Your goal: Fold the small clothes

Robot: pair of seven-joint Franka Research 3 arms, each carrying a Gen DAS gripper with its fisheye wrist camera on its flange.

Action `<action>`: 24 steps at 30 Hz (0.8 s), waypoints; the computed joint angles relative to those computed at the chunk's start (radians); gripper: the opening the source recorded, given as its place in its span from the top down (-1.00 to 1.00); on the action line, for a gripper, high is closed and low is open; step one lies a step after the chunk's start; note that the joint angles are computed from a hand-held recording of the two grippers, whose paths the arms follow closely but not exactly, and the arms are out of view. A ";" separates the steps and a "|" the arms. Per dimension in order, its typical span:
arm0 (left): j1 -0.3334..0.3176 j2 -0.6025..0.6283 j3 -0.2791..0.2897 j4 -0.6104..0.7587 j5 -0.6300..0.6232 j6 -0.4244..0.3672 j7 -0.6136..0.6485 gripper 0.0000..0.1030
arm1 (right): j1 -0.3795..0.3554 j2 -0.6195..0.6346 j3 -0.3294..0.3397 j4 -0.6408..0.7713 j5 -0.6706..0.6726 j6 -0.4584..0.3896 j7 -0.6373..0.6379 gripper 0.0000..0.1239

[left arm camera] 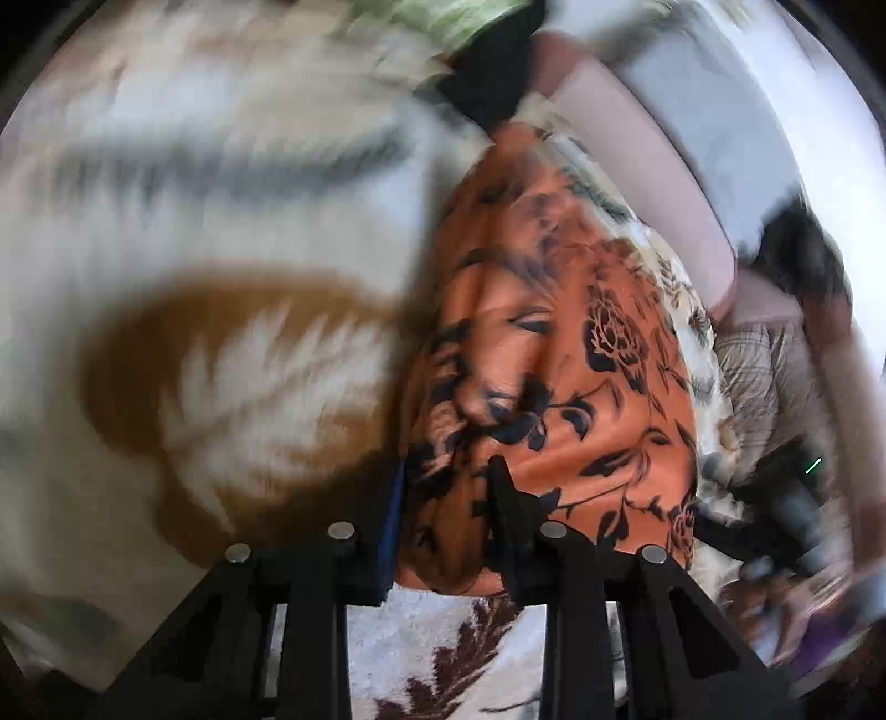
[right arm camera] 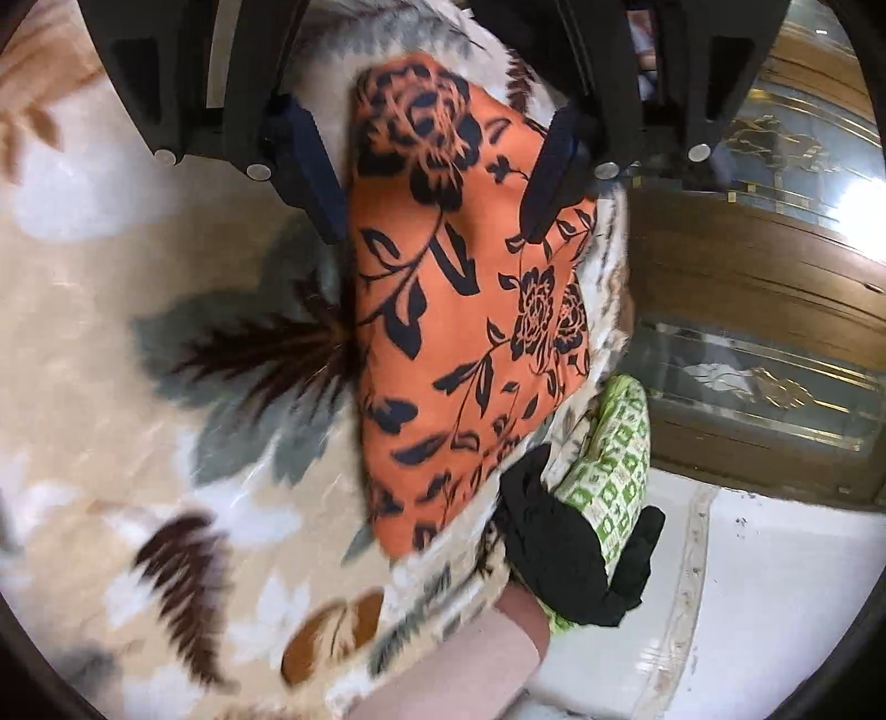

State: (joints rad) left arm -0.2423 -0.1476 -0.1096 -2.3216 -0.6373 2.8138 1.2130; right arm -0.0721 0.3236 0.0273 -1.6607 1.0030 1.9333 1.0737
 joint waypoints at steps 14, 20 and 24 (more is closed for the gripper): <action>0.053 0.115 0.017 0.266 0.177 -0.092 0.096 -0.29 | 0.011 0.081 0.015 0.148 0.017 0.098 0.062 -0.16; 0.187 0.359 -0.054 0.529 -0.003 -0.226 0.294 0.00 | 0.020 0.247 0.064 0.380 -0.068 0.093 0.147 -0.18; 0.271 0.443 -0.122 0.576 -0.079 -0.250 0.367 0.64 | 0.027 0.302 0.082 0.441 -0.138 0.078 0.180 -0.14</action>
